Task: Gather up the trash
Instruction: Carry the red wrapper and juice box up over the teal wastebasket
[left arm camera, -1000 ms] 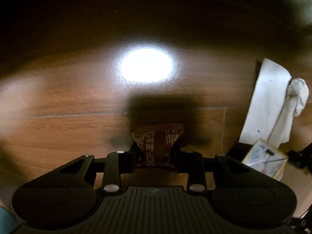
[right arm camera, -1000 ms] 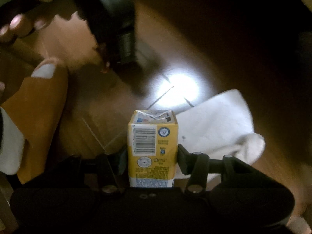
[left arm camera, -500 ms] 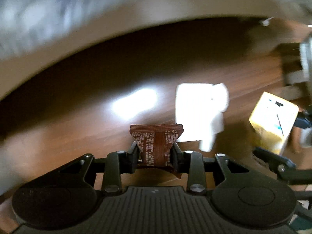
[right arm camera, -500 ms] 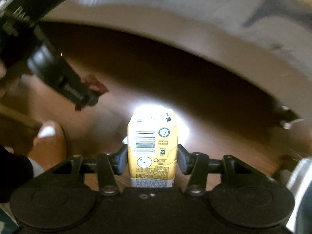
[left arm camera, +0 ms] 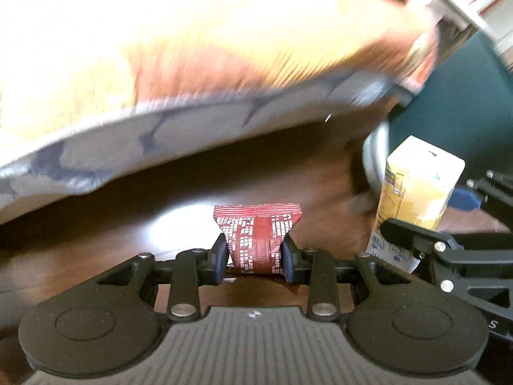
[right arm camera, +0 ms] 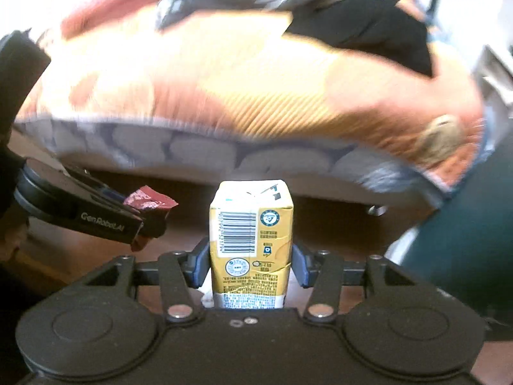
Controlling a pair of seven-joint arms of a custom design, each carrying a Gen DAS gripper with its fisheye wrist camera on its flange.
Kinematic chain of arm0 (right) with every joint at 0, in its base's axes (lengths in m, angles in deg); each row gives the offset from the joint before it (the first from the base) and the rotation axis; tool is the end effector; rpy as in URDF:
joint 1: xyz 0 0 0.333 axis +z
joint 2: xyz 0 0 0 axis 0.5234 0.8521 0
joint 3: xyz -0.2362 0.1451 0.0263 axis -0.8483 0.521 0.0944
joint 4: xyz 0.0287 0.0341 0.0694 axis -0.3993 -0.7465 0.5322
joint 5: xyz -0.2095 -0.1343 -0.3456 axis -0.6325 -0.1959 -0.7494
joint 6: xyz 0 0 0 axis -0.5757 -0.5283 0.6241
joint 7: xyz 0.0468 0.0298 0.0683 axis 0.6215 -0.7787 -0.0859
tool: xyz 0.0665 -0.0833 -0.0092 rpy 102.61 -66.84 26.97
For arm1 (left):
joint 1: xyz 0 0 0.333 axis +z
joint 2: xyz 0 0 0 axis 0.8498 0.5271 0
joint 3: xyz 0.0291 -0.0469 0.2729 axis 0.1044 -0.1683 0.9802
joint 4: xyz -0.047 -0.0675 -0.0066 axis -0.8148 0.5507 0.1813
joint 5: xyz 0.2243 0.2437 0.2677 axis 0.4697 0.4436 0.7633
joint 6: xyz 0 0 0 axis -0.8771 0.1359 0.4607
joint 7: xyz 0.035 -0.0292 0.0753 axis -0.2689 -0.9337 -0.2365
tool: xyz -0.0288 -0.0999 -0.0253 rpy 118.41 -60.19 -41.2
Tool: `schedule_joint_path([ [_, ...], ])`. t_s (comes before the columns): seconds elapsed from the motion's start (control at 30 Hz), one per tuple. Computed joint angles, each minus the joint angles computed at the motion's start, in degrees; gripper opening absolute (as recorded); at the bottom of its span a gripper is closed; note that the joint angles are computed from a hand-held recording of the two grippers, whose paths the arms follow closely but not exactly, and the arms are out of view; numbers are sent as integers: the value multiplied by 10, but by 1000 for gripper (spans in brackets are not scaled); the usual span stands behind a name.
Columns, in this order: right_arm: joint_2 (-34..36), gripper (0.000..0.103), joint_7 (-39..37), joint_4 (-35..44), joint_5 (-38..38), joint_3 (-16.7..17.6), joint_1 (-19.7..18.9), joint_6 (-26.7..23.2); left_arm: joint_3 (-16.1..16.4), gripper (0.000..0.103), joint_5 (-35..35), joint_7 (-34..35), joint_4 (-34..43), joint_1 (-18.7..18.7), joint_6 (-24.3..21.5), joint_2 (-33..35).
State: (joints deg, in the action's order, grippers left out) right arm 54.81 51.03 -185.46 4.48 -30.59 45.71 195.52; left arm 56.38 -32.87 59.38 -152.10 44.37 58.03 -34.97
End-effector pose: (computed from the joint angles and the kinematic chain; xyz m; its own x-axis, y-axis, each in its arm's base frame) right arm 0.4499 0.1535 0.6717 0.5940 -0.7906 -0.1485 -0.7129 -0.4318 -0.5526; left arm 0.4408 -0.2169 0.6610 0.0824 -0.9873 0.1358 -0.9602 -0.1152 -0.2544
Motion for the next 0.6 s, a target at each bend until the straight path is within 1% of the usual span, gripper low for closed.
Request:
schedule_joint_path([
  [0.1, -24, 50, 0, 10, 7, -17, -11, 1, -19, 33, 21, -20, 44, -3, 12, 11],
  [0.3, -47, 50, -2, 51, 13, -48, -40, -9, -57, 33, 79, -46, 168, -19, 1, 65],
  [0.47, -58, 50, -14, 71, 21, -72, -65, 2, -91, 33, 140, -59, 288, -44, -11, 144],
  [0.53, -54, 50, -16, 80, 25, -81, -75, 14, -104, 33, 171, -62, 350, -60, -22, 187],
  [0.6, -47, 50, -16, 90, 29, -89, -84, 25, -113, 33, 208, -64, 414, -84, -33, 237],
])
